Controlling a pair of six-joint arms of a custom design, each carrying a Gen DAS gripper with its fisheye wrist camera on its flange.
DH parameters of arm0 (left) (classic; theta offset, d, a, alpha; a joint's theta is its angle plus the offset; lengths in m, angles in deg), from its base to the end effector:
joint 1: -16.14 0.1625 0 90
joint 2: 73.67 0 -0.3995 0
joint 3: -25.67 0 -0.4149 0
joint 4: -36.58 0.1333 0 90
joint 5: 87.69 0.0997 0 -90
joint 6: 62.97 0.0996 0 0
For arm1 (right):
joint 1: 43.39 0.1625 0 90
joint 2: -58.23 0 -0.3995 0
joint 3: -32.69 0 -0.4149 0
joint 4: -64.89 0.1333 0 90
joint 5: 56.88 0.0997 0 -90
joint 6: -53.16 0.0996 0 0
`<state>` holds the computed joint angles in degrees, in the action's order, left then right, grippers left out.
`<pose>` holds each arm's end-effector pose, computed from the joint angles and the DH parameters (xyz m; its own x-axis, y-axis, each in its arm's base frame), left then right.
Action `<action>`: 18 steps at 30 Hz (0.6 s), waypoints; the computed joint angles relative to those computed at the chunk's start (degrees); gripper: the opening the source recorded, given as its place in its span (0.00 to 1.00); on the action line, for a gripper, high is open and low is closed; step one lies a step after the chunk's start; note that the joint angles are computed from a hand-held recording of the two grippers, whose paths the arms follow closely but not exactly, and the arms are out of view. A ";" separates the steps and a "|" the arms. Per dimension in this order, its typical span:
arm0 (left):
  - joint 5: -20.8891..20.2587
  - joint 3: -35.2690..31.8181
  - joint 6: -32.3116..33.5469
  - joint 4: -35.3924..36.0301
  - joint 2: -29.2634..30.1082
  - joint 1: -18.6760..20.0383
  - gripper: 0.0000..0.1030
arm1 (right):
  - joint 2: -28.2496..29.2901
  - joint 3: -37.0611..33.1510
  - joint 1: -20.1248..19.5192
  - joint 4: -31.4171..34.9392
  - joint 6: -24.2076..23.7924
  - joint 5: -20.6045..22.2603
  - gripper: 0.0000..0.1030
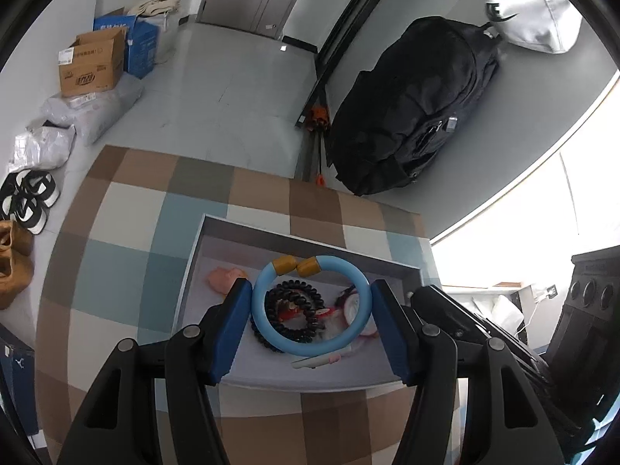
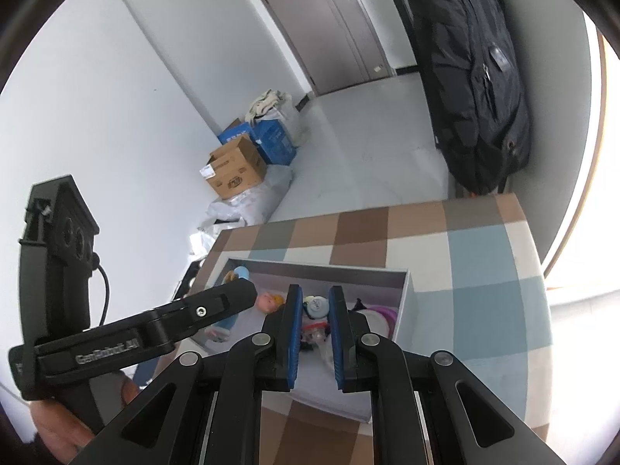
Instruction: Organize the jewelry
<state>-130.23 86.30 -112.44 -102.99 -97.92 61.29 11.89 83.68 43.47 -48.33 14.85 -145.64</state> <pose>-0.4252 -0.7205 0.0377 -0.9104 -0.2922 -0.2927 -0.0082 0.7204 -0.6935 0.0906 -0.8218 0.3552 -0.8158 -0.5492 0.1813 -0.5783 0.7724 -0.2626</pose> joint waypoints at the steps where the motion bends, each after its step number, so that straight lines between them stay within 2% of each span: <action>1: -0.90 0.07 -0.19 -0.57 0.03 0.28 0.56 | 0.26 -0.54 -0.19 0.68 0.78 0.30 0.13; 4: -4.39 0.30 -0.30 -3.07 0.13 1.11 0.56 | 0.72 -1.42 -0.37 1.08 1.82 0.49 0.13; 8: -5.14 -0.88 2.02 -3.27 0.76 0.82 0.57 | 0.27 -1.10 -0.45 0.47 1.71 1.35 0.15; 9: -5.01 -1.44 2.46 -2.56 0.94 0.66 0.66 | 0.13 -0.84 -0.49 0.04 1.83 1.38 0.16; 10: -5.06 -1.57 3.30 -2.94 1.02 0.49 0.75 | -0.02 -0.58 -0.50 -0.50 2.08 1.23 0.18; 11: -4.94 -1.26 4.14 -4.25 0.99 0.33 0.76 | -0.10 -0.59 -0.54 -0.40 2.52 1.08 0.25; 14: -4.06 -0.92 4.52 -4.66 0.82 0.09 0.77 | 0.00 -1.24 -0.88 0.04 3.82 1.91 0.38; 17: -3.20 -0.69 2.22 -2.55 0.34 0.13 0.77 | -0.38 -0.89 -0.96 -1.00 3.88 2.15 0.46; 18: -2.78 -0.59 1.63 -2.37 0.26 0.14 0.77 | -0.46 -0.82 -0.99 -1.25 3.85 2.30 0.55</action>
<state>-133.01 85.71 -110.81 -105.35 -97.66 61.43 11.43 82.86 42.49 -49.59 18.70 -143.34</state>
